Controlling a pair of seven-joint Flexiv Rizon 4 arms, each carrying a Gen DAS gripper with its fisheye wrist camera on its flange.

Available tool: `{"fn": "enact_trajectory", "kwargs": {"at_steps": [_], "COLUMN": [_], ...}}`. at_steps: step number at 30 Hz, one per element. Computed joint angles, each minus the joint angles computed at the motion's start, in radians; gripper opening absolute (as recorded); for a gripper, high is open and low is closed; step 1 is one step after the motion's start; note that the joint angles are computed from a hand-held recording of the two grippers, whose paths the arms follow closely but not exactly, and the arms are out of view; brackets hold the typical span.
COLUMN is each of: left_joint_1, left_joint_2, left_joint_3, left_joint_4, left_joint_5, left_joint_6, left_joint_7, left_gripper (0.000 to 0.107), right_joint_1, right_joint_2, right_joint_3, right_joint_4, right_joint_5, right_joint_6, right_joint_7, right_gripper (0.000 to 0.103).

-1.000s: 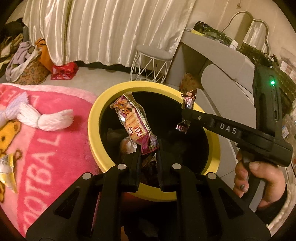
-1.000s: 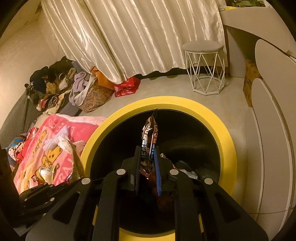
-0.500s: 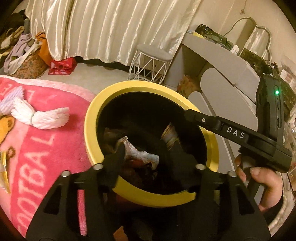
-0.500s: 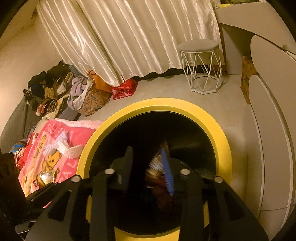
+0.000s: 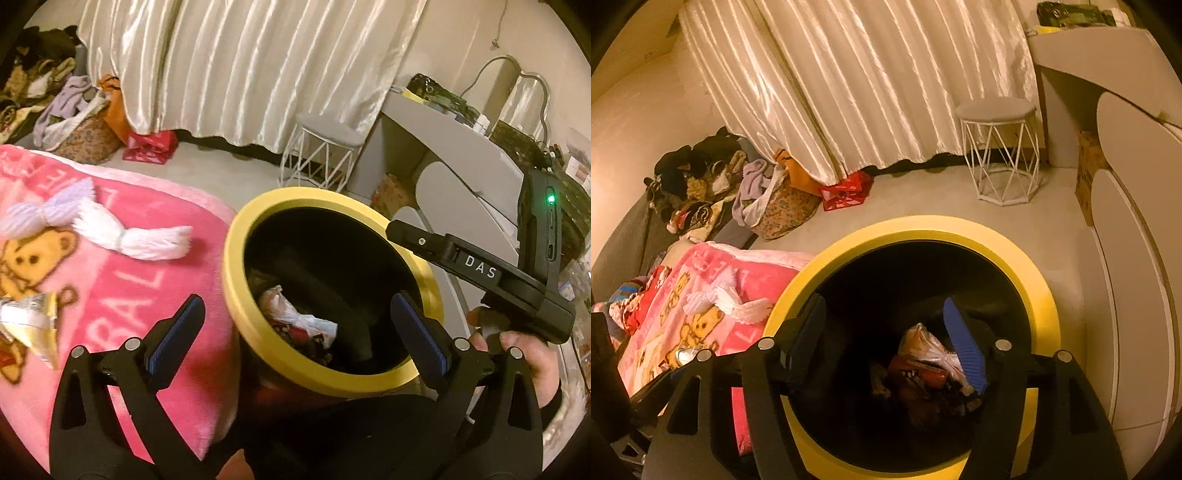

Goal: Collect trash
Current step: 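Open the right tool to drop the dark chocolate bar into the yellow bin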

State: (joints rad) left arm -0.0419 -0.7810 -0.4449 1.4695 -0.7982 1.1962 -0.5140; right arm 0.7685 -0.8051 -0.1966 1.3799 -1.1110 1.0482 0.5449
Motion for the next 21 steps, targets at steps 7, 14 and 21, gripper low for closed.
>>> {"fn": "enact_trajectory", "kwargs": {"at_steps": [7,14,21], "left_joint_1": [0.039,0.079,0.123], "left_joint_2": [0.027,0.043,0.039], "left_joint_3": [-0.045,-0.091,-0.133], "left_joint_4": [0.052,0.085,0.091], "left_joint_5": [-0.051,-0.111,-0.122], "left_joint_6": [0.076,0.169,0.246], "left_joint_7": [0.044,0.077,0.070], "left_gripper": [0.092,0.092,0.092], "right_joint_1": [0.005,0.017,0.036], "right_joint_2": [-0.019,-0.058,-0.104], "right_joint_3": [-0.005,-0.004,-0.015], "right_joint_4": [-0.043,-0.119,-0.203], "right_joint_5": [-0.013,0.026,0.073], "right_joint_6": [0.006,0.001,0.001], "right_joint_7": [-0.043,-0.138,-0.243], "right_gripper": [0.067,0.067,0.067]}}
